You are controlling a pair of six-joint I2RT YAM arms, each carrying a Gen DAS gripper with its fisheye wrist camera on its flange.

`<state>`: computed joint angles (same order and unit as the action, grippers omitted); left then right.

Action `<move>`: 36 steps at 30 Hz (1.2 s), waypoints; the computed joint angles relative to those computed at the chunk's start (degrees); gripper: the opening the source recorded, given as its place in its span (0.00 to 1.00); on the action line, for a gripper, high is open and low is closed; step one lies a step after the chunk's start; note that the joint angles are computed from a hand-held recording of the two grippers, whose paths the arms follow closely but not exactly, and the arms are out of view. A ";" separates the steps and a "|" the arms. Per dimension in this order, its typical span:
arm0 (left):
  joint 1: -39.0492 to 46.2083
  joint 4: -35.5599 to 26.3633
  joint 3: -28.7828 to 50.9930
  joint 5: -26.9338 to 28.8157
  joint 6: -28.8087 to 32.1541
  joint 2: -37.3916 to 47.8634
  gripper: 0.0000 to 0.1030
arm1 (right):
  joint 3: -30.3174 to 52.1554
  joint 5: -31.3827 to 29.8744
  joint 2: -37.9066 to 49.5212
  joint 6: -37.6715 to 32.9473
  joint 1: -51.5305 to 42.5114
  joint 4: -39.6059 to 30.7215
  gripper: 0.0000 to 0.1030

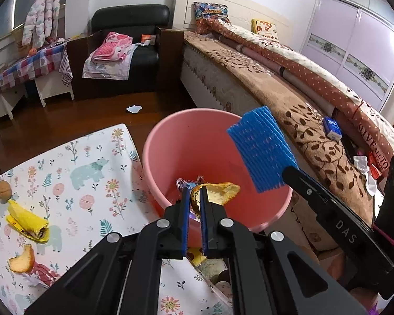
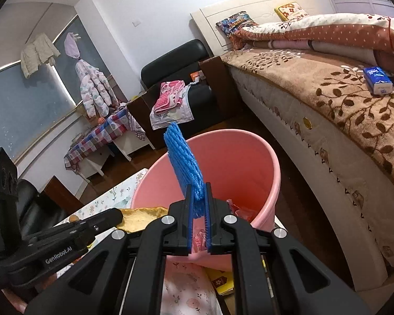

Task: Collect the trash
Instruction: 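Carry the chip piece with the left tool while the right tool carries the blue net to the bucket, then open both tools over the pink bucket to drop the chip and net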

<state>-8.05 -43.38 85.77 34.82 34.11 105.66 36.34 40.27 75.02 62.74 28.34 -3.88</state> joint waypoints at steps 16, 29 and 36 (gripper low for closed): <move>2.78 -0.98 0.01 3.91 1.34 -0.88 0.42 | 0.29 -2.76 2.32 0.15 -1.51 1.54 0.29; 13.44 -5.82 6.58 8.38 5.15 -0.36 0.46 | 6.03 2.62 3.52 -1.33 6.67 -2.87 0.30; 22.57 -9.16 15.15 9.79 7.29 4.29 0.46 | 11.75 3.11 7.64 -2.07 11.08 -4.56 0.30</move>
<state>14.52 -52.54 100.92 44.61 41.40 109.96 48.09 43.38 82.66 60.67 39.42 -8.43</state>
